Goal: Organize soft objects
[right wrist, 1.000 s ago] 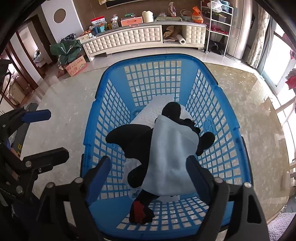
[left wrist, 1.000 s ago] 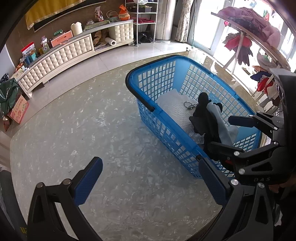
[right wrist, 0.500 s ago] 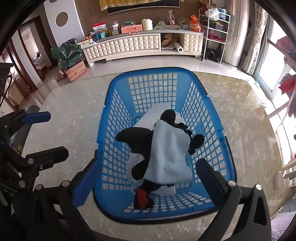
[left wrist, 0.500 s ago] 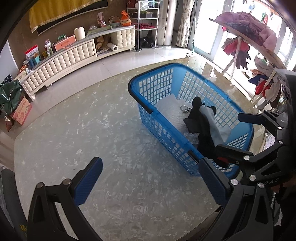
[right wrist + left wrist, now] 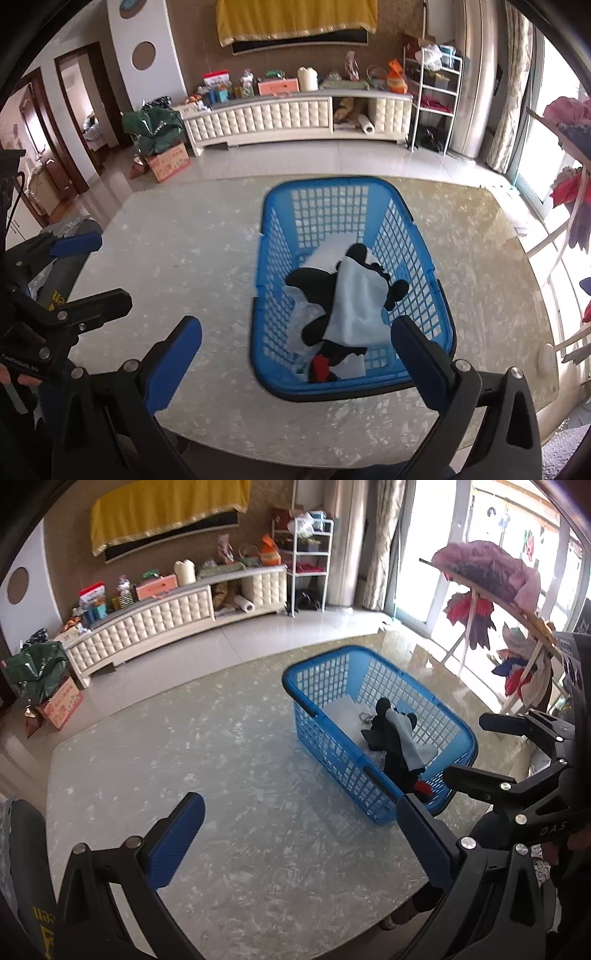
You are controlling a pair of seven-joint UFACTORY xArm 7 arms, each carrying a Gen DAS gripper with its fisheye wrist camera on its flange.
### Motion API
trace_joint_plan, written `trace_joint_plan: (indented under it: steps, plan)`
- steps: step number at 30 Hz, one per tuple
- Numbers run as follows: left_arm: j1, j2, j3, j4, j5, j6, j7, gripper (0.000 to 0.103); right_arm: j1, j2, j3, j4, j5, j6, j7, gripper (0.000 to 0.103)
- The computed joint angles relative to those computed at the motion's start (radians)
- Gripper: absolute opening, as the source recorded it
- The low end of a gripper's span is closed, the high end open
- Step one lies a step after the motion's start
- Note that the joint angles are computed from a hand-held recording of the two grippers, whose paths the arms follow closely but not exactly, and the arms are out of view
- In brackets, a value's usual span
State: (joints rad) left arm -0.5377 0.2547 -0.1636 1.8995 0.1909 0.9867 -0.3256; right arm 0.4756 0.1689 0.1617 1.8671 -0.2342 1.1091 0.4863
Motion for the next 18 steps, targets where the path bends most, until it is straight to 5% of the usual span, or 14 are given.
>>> trace_joint_plan:
  steps: [18]
  plan:
    - [0.062,-0.306,-0.066,-0.29,0.178,-0.151,-0.205,0.103,0.057,-0.042,0.024,-0.025,-0.141,-0.144,0.069,0.103]
